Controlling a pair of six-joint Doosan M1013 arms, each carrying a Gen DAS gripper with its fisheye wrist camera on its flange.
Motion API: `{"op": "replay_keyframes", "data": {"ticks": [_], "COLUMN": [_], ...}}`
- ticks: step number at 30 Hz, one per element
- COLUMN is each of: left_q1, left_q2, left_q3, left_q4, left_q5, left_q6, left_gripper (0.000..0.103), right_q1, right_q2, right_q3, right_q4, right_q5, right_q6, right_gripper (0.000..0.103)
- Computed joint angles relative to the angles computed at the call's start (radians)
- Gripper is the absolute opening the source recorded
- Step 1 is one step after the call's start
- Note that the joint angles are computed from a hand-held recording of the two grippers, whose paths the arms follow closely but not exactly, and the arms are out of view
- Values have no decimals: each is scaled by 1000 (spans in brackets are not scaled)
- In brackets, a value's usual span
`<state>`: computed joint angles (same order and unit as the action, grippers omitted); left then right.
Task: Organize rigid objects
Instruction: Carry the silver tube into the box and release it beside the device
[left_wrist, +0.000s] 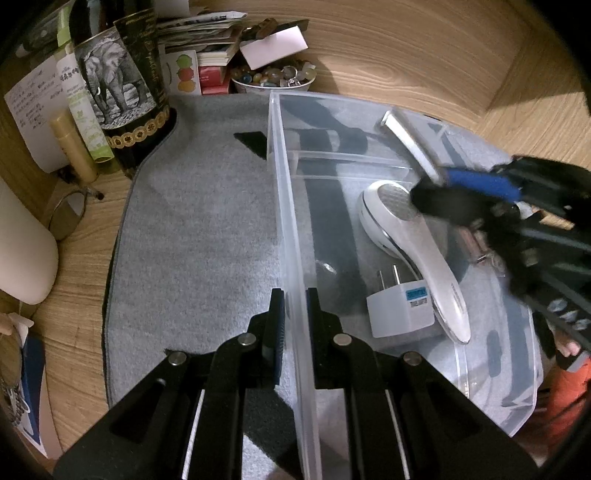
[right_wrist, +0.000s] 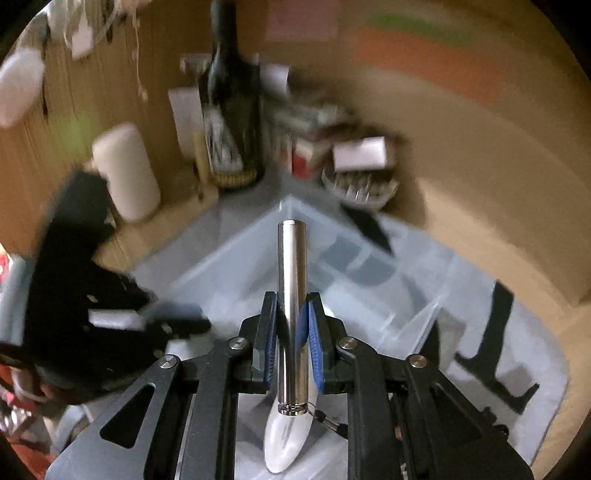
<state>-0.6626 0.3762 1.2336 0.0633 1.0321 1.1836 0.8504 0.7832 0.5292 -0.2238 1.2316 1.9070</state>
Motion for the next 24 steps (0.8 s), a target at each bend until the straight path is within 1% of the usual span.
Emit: {"op": "replay_keyframes", "data": {"ticks": [1, 3, 7, 9, 11, 14, 15, 16, 18, 24], "left_q1": [0, 0, 0, 0, -1, -1, -1, -2, -1, 0], "left_q2": [0, 0, 0, 1, 2, 3, 3, 3, 3, 5], "left_q3": [0, 0, 0, -2, -5, -5, -5, -6, -5, -9], "left_q4": [-1, -1, -1, 0, 3, 2, 2, 3, 3, 0], "left_q5": [0, -1, 0, 2, 5, 6, 6, 6, 5, 7], "left_q6": [0, -1, 1, 2, 2, 1, 1, 0, 1, 2], "left_gripper": [10, 10, 10, 10, 10, 10, 10, 10, 10, 10], "right_q1": [-2, -4, -6, -5, -4, -1, -1, 0, 3, 6], "right_q2": [11, 23, 34, 49, 55, 54, 51, 51, 37, -22], "right_q3": [-15, -32, -46, -71, -79, -76, -71, -73, -48, 37], "right_q4": [6, 15, 21, 25, 26, 23, 22, 18, -4, -62], "right_q5": [28, 60, 100, 133, 146, 143, 138, 137, 112, 25], "right_q6": [-12, -27, -40, -52, -60, -61, -57, -55, -38, 54], "right_gripper": [14, 14, 14, 14, 14, 17, 20, 25, 30, 32]}}
